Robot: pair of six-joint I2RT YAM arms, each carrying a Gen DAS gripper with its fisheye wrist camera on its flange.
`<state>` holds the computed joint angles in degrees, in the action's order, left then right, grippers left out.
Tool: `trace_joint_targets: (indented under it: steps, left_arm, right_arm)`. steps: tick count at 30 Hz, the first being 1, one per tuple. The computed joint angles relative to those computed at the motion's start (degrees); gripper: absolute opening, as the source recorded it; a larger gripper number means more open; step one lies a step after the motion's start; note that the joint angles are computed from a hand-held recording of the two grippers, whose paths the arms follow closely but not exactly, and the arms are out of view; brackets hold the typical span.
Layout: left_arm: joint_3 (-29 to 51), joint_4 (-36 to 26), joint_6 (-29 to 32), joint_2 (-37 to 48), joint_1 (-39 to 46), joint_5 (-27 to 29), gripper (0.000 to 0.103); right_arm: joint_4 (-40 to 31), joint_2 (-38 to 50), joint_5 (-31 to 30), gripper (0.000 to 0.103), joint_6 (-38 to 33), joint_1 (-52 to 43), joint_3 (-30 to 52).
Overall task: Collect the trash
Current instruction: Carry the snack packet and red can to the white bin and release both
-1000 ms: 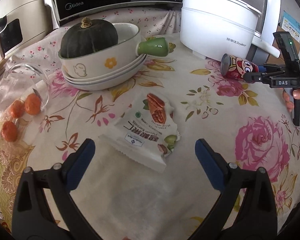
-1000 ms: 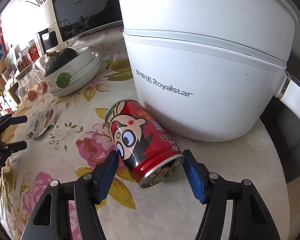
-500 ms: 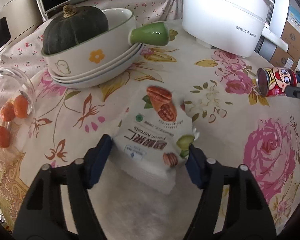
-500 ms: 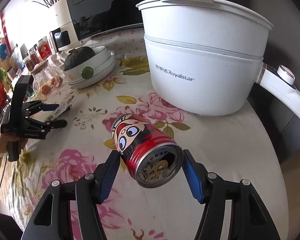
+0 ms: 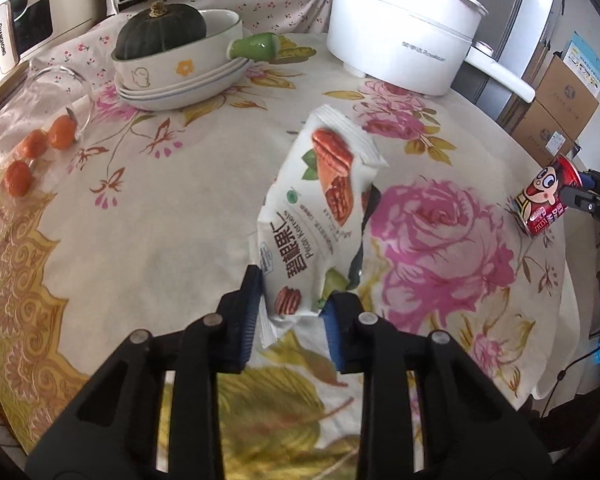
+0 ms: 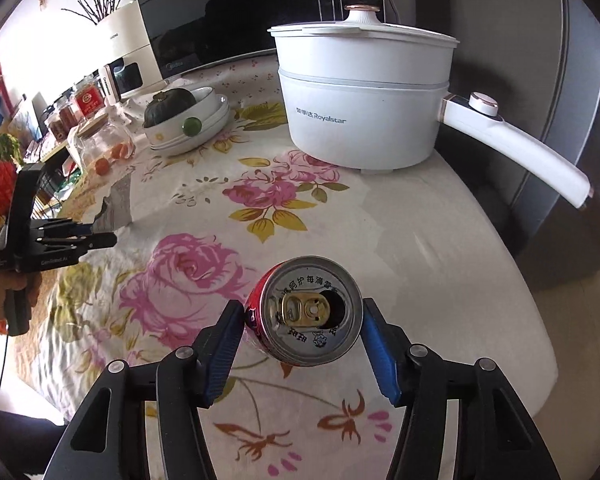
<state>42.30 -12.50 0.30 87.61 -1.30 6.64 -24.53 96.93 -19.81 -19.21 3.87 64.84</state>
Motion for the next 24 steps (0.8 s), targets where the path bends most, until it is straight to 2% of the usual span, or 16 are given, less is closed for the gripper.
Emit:
trace_joint_targets:
  steps: [2,10,15,20,24]
  left_arm:
    - [-2.5,-1.3,-1.4,-3.8,-1.7,-0.6,0.022]
    - [-7.8,-9.3,-7.7,-17.8,-11.5,-4.0,0.02]
    - [-7.7,-15.5,-14.5,-24.8,-20.6,-6.6,0.02]
    - [-6.7,-18.8,-21.8,-27.6,-31.1,-9.8,0.02]
    - [-6.5,-18.9,-28.4,-27.1,-41.2,-13.3,0.02]
  right_arm:
    - [-1.1,-2.8,1.0,0.058,-0.2,0.1,-1.6]
    - [-4.0,-12.8,5.1,0.058,0.2,1.2,-8.3]
    - [-6.8,-19.7,4.2,0.058,-0.4,-0.5,-12.5]
    - [-11.1,-26.7,1.9,0.058,-2.5,-5.5,-15.5]
    - [-14.4,-31.6,0.4,0.058,-6.4,-11.2,-18.2]
